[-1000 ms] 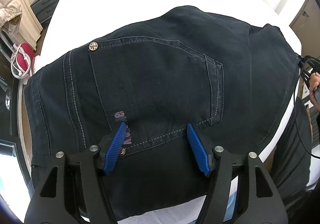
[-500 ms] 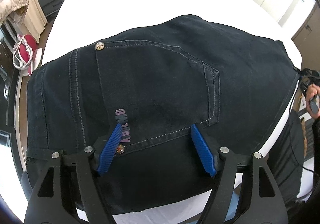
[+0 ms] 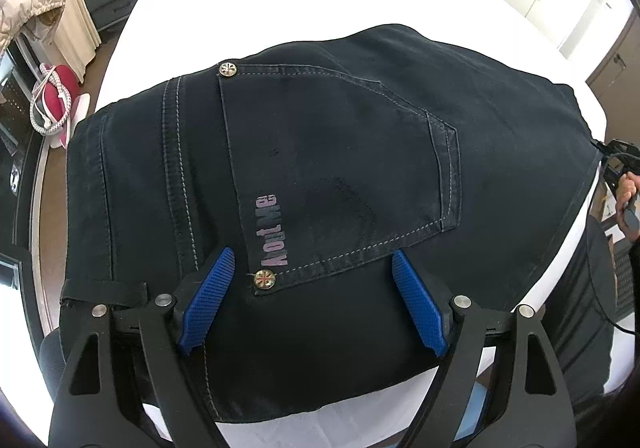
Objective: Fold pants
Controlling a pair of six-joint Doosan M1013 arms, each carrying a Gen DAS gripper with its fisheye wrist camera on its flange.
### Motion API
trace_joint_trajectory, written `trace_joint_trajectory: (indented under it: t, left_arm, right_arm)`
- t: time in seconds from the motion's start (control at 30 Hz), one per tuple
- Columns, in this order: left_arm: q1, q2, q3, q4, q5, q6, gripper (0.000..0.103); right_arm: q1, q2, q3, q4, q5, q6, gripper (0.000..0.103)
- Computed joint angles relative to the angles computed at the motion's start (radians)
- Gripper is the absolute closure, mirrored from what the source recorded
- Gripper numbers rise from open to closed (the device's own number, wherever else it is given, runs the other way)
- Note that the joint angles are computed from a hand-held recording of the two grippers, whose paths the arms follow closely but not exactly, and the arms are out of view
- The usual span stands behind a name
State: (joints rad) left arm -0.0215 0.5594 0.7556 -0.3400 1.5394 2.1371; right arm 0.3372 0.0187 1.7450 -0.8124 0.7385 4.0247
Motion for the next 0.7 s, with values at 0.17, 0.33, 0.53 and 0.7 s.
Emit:
trace_joint_trajectory:
  t: [0.17, 0.33, 0.53, 0.7]
  left_arm:
    - [0.012, -0.008, 0.013, -0.012, -0.017, 0.007, 0.022]
    - [0.019, -0.022, 0.024, -0.022, -0.033, -0.009, 0.022]
    - [0.029, -0.040, 0.010, -0.101, -0.064, -0.005, 0.022]
    - [0.021, -0.024, 0.003, -0.170, -0.032, 0.000, 0.022]
  right_arm:
    - [0.034, 0.021, -0.116, 0.108, 0.280, -0.196, 0.078]
    - [0.076, 0.050, -0.230, 0.137, 0.350, -0.411, 0.078]
    - [0.075, 0.174, -0.394, 0.498, 0.134, -0.923, 0.079]
    - [0.073, 0.275, -0.467, 0.803, 0.023, -1.201, 0.079]
